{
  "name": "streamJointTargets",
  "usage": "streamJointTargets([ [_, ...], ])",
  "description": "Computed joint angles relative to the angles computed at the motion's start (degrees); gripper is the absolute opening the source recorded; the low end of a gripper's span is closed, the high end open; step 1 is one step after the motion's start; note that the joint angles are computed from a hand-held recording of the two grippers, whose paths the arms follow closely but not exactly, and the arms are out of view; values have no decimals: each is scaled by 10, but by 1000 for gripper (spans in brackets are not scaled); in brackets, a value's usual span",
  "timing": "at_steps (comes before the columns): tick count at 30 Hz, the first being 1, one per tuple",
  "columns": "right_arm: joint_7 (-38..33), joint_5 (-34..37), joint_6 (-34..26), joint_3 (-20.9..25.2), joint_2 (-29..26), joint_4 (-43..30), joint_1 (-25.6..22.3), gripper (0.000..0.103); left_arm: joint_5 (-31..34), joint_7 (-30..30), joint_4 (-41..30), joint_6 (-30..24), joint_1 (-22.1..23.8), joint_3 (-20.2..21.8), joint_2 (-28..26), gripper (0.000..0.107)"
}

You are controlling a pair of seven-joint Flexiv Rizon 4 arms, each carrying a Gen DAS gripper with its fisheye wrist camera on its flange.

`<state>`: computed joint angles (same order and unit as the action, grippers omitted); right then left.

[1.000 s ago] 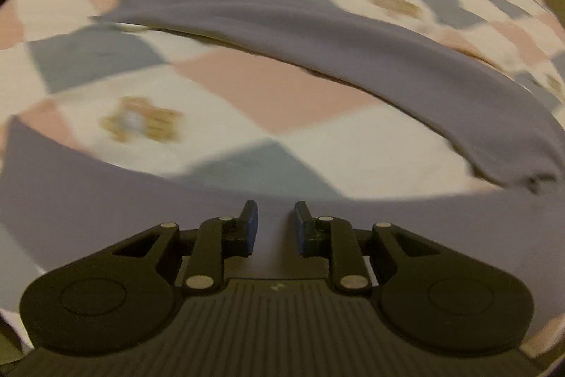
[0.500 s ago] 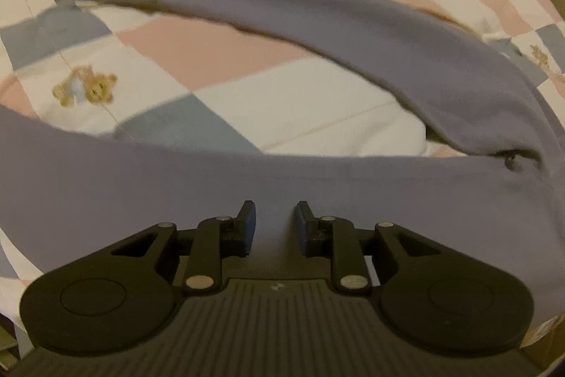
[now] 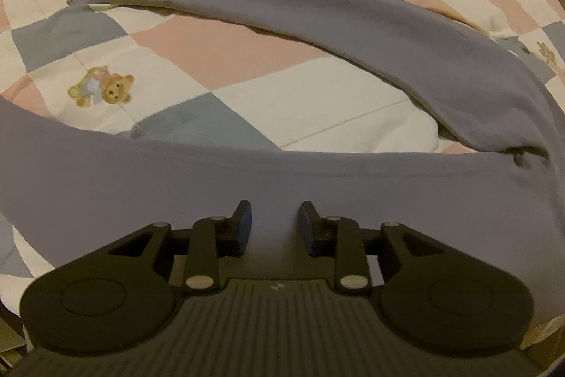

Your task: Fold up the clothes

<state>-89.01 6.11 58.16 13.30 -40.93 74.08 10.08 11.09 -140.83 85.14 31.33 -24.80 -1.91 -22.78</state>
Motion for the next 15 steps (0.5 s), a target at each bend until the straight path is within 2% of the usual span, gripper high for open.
streamJointTargets([
  [2,28,-7,-21,-13,-33,-37,12,41,3,-5,6,-3,0,3,5,25],
  [3,34,-6,-24,-13,-45,-49,12,11,6,-9,10,-4,0,5,8,25],
  [4,39,-5,-17,-14,-52,-55,11,2,11,-13,15,-5,0,6,13,25],
  [5,45,-4,-8,-15,-57,-60,11,1,15,-17,21,-5,0,8,18,25],
  [7,75,-23,50,-47,-58,-46,26,0,21,-27,33,-6,1,9,26,25],
  [9,102,-31,57,-50,-66,-56,22,0,26,-36,44,-9,3,9,32,25],
  [12,101,-68,-16,-45,-87,-86,25,15,32,-49,58,-18,4,7,40,25],
  [13,109,-78,-18,-57,-81,-78,33,21,35,-56,67,-19,4,7,49,25],
  [14,121,-90,-14,-70,-73,-65,41,50,40,-66,80,-19,3,8,63,26],
  [15,134,-105,-9,-83,-64,-51,50,71,45,-77,94,-18,2,8,78,27],
])
